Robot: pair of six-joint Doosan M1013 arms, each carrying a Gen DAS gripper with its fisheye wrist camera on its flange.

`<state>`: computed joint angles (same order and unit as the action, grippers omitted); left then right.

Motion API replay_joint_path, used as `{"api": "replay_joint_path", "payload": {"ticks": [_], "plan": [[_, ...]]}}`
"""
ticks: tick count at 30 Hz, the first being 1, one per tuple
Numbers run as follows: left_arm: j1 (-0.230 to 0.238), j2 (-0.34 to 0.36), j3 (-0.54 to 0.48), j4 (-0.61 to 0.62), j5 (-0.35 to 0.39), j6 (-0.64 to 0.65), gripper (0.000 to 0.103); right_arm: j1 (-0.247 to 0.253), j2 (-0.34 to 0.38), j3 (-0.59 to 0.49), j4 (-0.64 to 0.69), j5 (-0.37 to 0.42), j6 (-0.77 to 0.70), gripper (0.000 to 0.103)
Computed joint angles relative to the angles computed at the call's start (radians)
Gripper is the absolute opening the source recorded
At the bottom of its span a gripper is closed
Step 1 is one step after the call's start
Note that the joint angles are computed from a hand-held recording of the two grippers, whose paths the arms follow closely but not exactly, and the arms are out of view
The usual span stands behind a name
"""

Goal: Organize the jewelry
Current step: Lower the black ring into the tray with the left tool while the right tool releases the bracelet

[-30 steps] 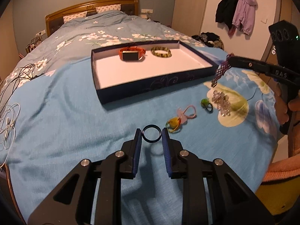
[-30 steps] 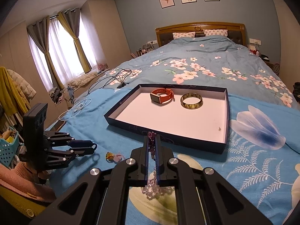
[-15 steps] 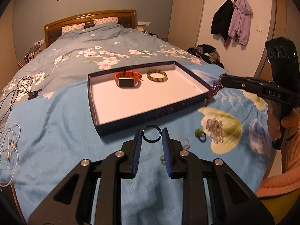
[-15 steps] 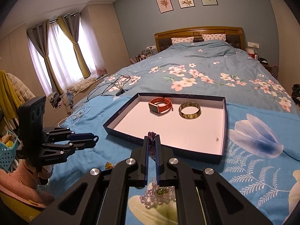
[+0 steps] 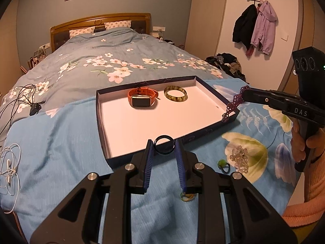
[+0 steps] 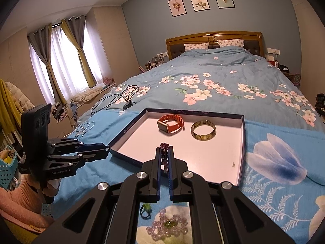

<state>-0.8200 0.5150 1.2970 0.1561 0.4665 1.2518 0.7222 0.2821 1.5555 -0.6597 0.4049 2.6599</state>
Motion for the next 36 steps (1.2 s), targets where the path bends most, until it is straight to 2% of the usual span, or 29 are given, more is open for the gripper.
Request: {"api": "replay_joint_path", "payload": {"ticks": [15, 36], "plan": [[0.007, 0.039, -0.065, 0.046, 0.015, -0.029, 0.022, -0.026, 0.037, -0.048, 0.038, 0.021, -0.034, 0.005], [0.02, 0.111, -0.174, 0.04, 0.073, -0.031, 0.022, -0.058, 0.086, -0.111, 0.135, 0.046, -0.115, 0.005]]}}
